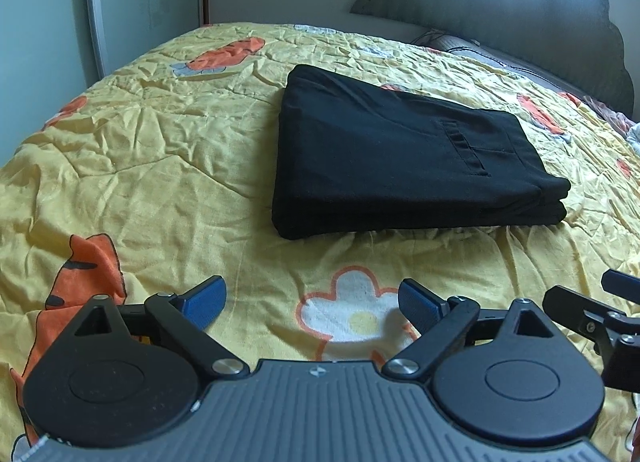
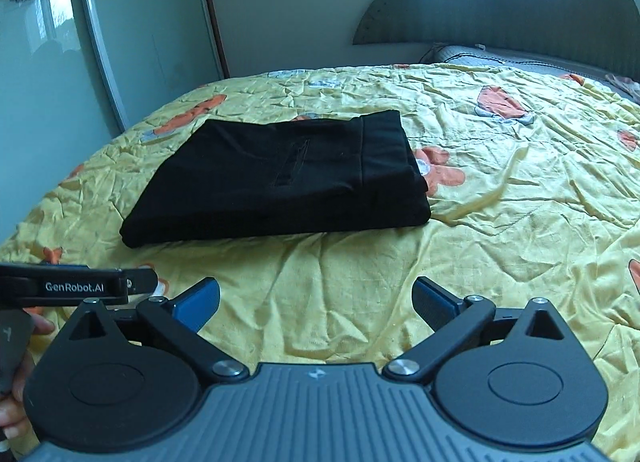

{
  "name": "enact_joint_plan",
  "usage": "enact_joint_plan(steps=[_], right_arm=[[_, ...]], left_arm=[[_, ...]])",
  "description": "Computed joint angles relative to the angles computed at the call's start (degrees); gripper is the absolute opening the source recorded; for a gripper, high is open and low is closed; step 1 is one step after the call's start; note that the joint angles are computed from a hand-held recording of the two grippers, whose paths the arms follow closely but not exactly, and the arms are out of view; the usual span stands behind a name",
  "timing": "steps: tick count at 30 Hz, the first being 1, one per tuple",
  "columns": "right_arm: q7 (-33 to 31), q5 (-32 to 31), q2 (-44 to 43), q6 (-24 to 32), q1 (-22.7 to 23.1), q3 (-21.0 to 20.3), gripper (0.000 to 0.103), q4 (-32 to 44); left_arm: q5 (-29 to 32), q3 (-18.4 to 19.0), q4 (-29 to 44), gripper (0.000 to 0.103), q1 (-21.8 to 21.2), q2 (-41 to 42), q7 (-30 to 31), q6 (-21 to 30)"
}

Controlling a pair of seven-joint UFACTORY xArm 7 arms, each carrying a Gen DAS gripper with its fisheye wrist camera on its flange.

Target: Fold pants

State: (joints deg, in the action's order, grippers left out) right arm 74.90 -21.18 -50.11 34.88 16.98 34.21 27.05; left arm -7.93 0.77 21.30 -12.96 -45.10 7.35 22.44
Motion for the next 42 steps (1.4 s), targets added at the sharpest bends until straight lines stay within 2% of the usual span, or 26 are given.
enact_joint_plan(steps=[8,22,26,42], right_arm=[[0.5,-2.2,2.8,-0.5,-2.0,1.4,0.103,0.7],[2.5,-5.2,6.4,-1.6,-3.1,1.8,0.103,0.8],[4.1,-7.0,6.9,-0.8,-3.8,3.1,0.103,1.0],[5.9,-9.6,8.3,0.5,-2.4,2.1,0.103,1.5]], left_arm=[[1.6,-1.1,-2.1,0.102,-0.4,0.6,0.7,-4.6],[3.7,-2.0,-4.1,0.103,-0.1,1.4,-1.3,-9.4],[4.1,-1.9,-4.4,0.103,-0.3,1.3,-1.7,-10.0],[3.9,-0.5,-4.4,0.103,-1.3,1.4,-0.6,-10.4]])
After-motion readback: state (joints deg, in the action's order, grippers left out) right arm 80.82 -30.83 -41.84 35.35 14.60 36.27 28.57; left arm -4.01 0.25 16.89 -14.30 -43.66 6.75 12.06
